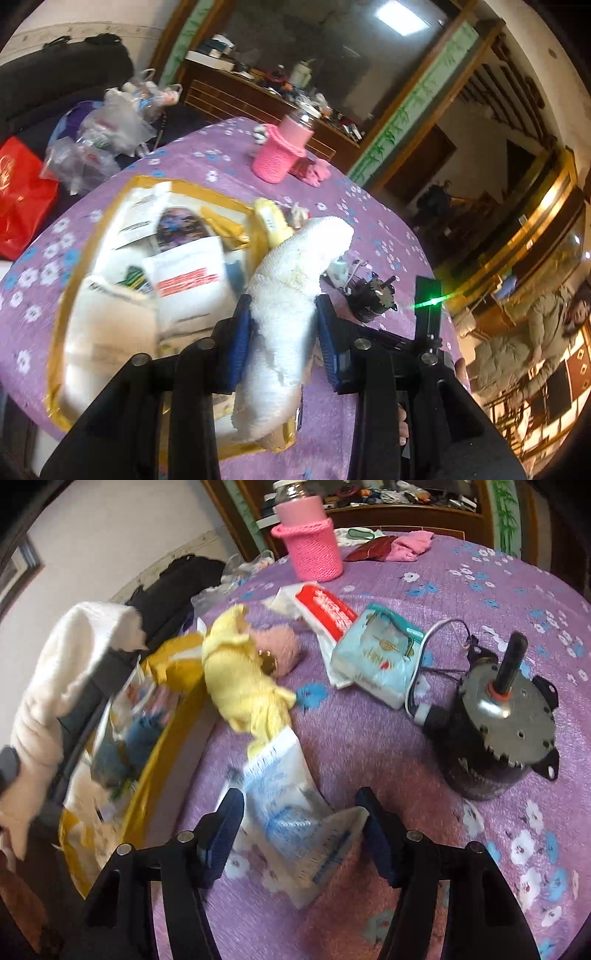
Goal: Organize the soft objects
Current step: 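Grasp the white towel with the left gripper while the right grasps the desiccant packet, then carry the white towel and desiccant packet over the tray and release both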
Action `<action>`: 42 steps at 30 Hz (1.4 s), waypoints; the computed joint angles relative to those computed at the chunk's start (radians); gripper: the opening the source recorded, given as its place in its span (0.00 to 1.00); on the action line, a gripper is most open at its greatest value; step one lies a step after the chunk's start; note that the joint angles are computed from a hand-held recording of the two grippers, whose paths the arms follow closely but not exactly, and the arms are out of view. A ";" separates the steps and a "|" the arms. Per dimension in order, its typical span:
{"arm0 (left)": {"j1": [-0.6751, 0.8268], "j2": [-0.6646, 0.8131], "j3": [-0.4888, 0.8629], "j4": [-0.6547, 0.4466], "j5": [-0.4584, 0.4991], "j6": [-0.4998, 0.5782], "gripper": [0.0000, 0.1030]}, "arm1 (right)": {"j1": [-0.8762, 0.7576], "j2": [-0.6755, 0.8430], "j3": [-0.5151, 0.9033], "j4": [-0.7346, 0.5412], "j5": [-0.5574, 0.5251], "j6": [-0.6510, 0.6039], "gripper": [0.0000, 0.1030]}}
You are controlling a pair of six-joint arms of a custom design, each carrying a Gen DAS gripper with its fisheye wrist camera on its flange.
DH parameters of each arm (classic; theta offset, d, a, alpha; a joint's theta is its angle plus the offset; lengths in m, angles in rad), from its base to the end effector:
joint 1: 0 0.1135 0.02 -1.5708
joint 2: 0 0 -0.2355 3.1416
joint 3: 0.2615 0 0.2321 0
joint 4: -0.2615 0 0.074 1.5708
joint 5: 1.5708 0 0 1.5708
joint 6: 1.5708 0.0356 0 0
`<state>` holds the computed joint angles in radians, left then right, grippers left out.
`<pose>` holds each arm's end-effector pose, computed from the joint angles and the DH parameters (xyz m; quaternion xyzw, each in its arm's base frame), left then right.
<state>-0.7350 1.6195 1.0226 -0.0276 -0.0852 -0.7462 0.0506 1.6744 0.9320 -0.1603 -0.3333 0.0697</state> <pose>0.2538 -0.2254 0.2083 -0.0244 0.8892 -0.2792 0.3616 0.3158 0.0277 0.1559 -0.0455 0.9321 0.1759 0.3133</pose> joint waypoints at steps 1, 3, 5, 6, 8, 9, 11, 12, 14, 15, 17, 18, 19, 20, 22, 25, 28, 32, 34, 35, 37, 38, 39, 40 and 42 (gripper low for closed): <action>0.001 -0.017 -0.022 0.009 -0.007 -0.001 0.31 | 0.005 -0.013 -0.021 0.012 0.015 -0.002 0.51; 0.001 -0.046 -0.059 0.018 -0.034 -0.015 0.31 | 0.016 -0.035 -0.051 0.023 0.027 -0.007 0.47; 0.010 -0.073 -0.094 0.027 -0.034 -0.017 0.31 | 0.035 -0.073 -0.088 0.030 0.060 0.001 0.39; 0.011 -0.090 -0.115 0.031 -0.037 -0.024 0.31 | 0.034 -0.093 -0.107 0.028 0.061 0.002 0.37; 0.009 -0.124 -0.153 0.037 -0.055 -0.029 0.31 | 0.039 -0.146 -0.167 0.049 0.076 0.027 0.32; 0.010 -0.134 -0.167 0.040 -0.069 -0.035 0.31 | 0.041 -0.183 -0.203 0.059 0.087 0.051 0.31; 0.017 -0.142 -0.183 0.040 -0.072 -0.045 0.31 | 0.036 -0.245 -0.268 0.082 0.103 0.093 0.27; 0.022 -0.146 -0.192 0.043 -0.068 -0.051 0.31 | 0.034 -0.285 -0.302 0.087 0.106 0.118 0.27; 0.022 -0.147 -0.200 0.043 -0.070 -0.056 0.31 | 0.021 -0.374 -0.361 0.087 0.106 0.184 0.27; 0.024 -0.146 -0.204 0.045 -0.069 -0.058 0.31 | 0.032 -0.416 -0.382 0.081 0.138 0.205 0.27; 0.026 -0.139 -0.213 0.056 -0.067 -0.070 0.31 | 0.111 -0.513 -0.424 0.082 0.267 0.203 0.26; 0.025 -0.139 -0.219 0.058 -0.064 -0.072 0.31 | 0.150 -0.548 -0.433 0.077 0.321 0.195 0.26; 0.023 -0.135 -0.220 0.055 -0.063 -0.073 0.31 | 0.208 -0.547 -0.407 0.030 0.430 0.208 0.26; 0.020 -0.135 -0.220 0.049 -0.063 -0.077 0.31 | 0.244 -0.528 -0.384 -0.002 0.521 0.236 0.26; 0.018 -0.152 -0.239 0.057 -0.063 -0.078 0.31 | 0.310 -0.502 -0.359 -0.039 0.667 0.259 0.26; 0.027 -0.173 -0.262 0.068 -0.080 -0.091 0.31 | 0.308 -0.494 -0.342 -0.072 0.688 0.311 0.26; 0.043 -0.185 -0.277 0.065 -0.063 -0.098 0.31 | 0.285 -0.492 -0.337 -0.087 0.742 0.392 0.26; 0.065 -0.209 -0.314 0.094 -0.071 -0.110 0.31 | 0.249 -0.503 -0.334 -0.079 0.773 0.439 0.26; 0.083 -0.218 -0.330 0.104 -0.050 -0.123 0.31 | 0.231 -0.526 -0.338 -0.073 0.786 0.461 0.26; 0.090 -0.221 -0.331 0.096 -0.049 -0.129 0.31 | 0.221 -0.557 -0.355 -0.063 0.753 0.479 0.26; 0.107 -0.225 -0.339 0.108 -0.048 -0.137 0.31 | 0.186 -0.635 -0.384 -0.063 0.636 0.485 0.26; 0.115 -0.227 -0.345 0.121 -0.049 -0.143 0.31 | 0.172 -0.673 -0.401 -0.055 0.552 0.484 0.26; 0.121 -0.222 -0.347 0.131 -0.050 -0.155 0.31 | 0.169 -0.718 -0.418 -0.054 0.487 0.480 0.27; 0.128 -0.211 -0.344 0.138 -0.042 -0.163 0.31 | 0.199 -0.752 -0.429 -0.049 0.454 0.476 0.27; 0.134 -0.177 -0.330 0.146 -0.018 -0.163 0.31 | 0.304 -0.780 -0.427 -0.040 0.391 0.466 0.27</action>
